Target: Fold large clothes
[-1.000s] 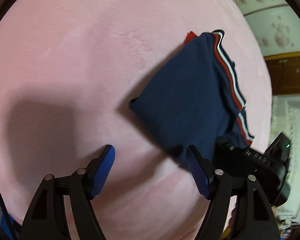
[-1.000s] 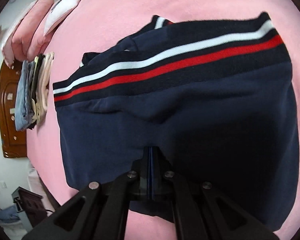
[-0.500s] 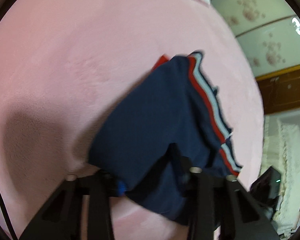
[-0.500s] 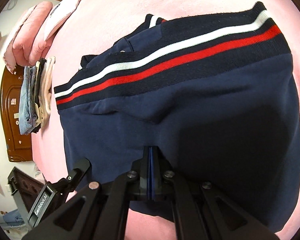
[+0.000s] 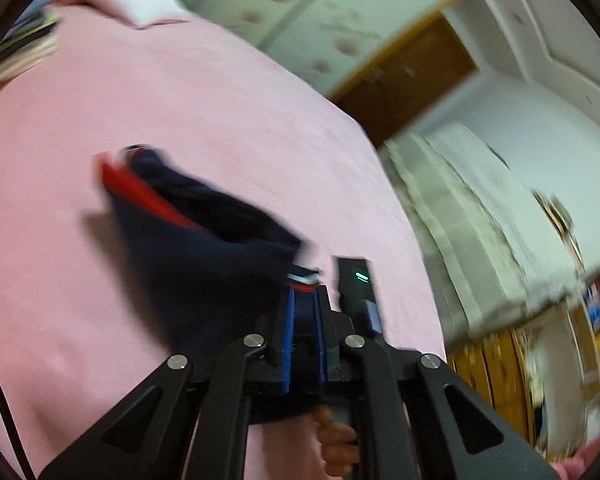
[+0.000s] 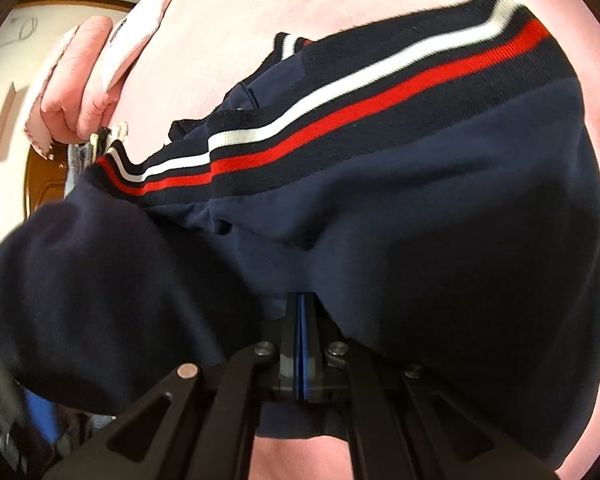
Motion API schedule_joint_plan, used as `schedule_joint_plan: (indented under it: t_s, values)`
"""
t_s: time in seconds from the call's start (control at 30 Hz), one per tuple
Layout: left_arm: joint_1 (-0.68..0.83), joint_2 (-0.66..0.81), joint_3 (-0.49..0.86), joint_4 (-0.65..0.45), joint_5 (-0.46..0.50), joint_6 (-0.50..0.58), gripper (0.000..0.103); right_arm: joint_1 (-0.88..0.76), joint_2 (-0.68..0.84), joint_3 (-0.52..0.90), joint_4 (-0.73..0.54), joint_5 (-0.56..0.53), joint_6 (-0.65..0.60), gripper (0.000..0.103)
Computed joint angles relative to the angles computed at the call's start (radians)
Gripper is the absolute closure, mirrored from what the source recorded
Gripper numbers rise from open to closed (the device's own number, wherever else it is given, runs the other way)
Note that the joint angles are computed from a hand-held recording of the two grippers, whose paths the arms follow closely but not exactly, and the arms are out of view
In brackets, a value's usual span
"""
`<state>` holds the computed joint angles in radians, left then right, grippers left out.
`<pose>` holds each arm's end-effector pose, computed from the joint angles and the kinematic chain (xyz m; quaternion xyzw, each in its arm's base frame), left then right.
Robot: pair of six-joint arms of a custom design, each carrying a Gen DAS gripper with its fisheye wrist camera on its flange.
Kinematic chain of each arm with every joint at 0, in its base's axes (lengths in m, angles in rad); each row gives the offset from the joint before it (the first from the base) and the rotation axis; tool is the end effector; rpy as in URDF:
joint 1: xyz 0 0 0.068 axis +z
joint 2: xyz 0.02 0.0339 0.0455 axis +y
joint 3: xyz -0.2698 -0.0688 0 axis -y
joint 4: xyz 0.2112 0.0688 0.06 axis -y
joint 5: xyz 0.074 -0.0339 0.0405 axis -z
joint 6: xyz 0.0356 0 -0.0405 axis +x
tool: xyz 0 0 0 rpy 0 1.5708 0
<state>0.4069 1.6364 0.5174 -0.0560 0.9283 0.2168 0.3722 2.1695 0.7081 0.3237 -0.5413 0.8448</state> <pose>0.2139 0.0611 0.1309 0.0044 0.8811 -0.3638 0.3020 0.2715 0.1257 0.0381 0.1645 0.9284 0.3326 0.0206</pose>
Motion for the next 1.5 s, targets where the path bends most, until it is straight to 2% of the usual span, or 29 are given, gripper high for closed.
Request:
schedule_joint_plan:
  t_s: [0.1,0.17,0.23,0.27,0.3,0.37,0.5,0.53,0.57,0.63,0.7,0.83,0.87,0.93,0.97,1.0,1.07,1.13,1.17,1.23,1.27,1.4,1.5]
  values:
    - [-0.042,-0.011,0.005,-0.032,-0.085,-0.023,0.095,-0.009,-0.003,-0.021,0.018,-0.021,0.002,0.103]
    - [-0.046,0.034,0.023,-0.004,-0.134,-0.107,0.09,-0.015,-0.012,-0.03,0.011,-0.031,-0.006,0.103]
    - [0.013,0.046,0.023,-0.042,-0.155,-0.109,0.079,-0.025,-0.012,-0.042,0.019,-0.051,-0.016,0.103]
    - [0.048,0.049,0.02,-0.056,-0.189,-0.125,0.066,-0.027,-0.013,-0.043,0.019,-0.054,-0.018,0.103]
    - [0.105,0.04,0.008,-0.096,-0.201,-0.081,0.05,-0.035,-0.011,-0.048,0.021,-0.063,-0.026,0.103]
    - [0.179,0.052,-0.014,-0.093,-0.288,-0.083,0.03,-0.034,-0.012,-0.041,0.01,-0.063,-0.028,0.103]
    - [0.319,0.172,0.004,-0.098,-0.416,-0.046,0.021,-0.017,-0.022,-0.031,-0.017,-0.038,-0.029,0.103]
    - [0.335,0.209,0.011,-0.083,-0.462,-0.067,0.02,-0.014,-0.023,-0.028,-0.024,-0.034,-0.03,0.103]
    - [0.374,0.244,0.006,-0.067,-0.489,-0.05,0.02,-0.011,-0.024,-0.023,-0.029,-0.031,-0.028,0.103]
    - [0.4,0.31,0.024,-0.034,-0.539,-0.107,0.02,-0.009,-0.023,-0.016,-0.04,-0.029,-0.032,0.103]
    - [0.45,0.386,0.039,0.007,-0.485,-0.102,0.02,-0.008,-0.02,-0.006,-0.057,-0.027,-0.041,0.103]
    - [0.421,0.429,0.031,0.15,-0.387,-0.188,0.02,0.016,-0.015,0.043,-0.114,-0.007,-0.049,0.103]
    - [0.408,0.447,0.035,0.196,-0.341,-0.221,0.024,0.02,-0.012,0.052,-0.125,-0.003,-0.054,0.103]
    - [0.365,0.47,0.048,0.252,-0.317,-0.29,0.042,0.024,-0.009,0.07,-0.15,0.005,-0.065,0.103]
    - [0.334,0.484,0.06,0.27,-0.329,-0.312,0.06,0.026,-0.007,0.077,-0.158,0.009,-0.066,0.103]
    - [0.311,0.493,0.067,0.285,-0.329,-0.317,0.07,0.034,-0.007,0.083,-0.161,0.016,-0.058,0.103]
    - [0.289,0.467,0.038,0.33,-0.335,-0.322,0.072,0.048,-0.011,0.088,-0.161,0.032,-0.033,0.103]
    - [0.258,0.371,-0.001,0.331,-0.325,-0.318,0.074,0.054,-0.015,0.081,-0.151,0.042,-0.011,0.103]
    - [0.255,0.323,-0.023,0.327,-0.301,-0.285,0.075,0.056,-0.014,0.079,-0.144,0.045,0.0,0.103]
    - [0.269,0.229,-0.035,0.245,-0.245,-0.165,0.075,0.05,-0.014,0.07,-0.129,0.04,0.014,0.103]
    - [0.274,0.167,-0.033,0.166,-0.219,-0.065,0.075,0.046,-0.017,0.059,-0.116,0.038,0.021,0.103]
    - [0.13,-0.025,-0.021,-0.028,-0.213,0.209,0.076,0.024,-0.026,0.004,-0.044,0.024,0.032,0.103]
    - [0.011,-0.097,-0.037,-0.061,-0.241,0.342,0.076,-0.004,-0.074,-0.093,0.05,0.043,0.078,0.103]
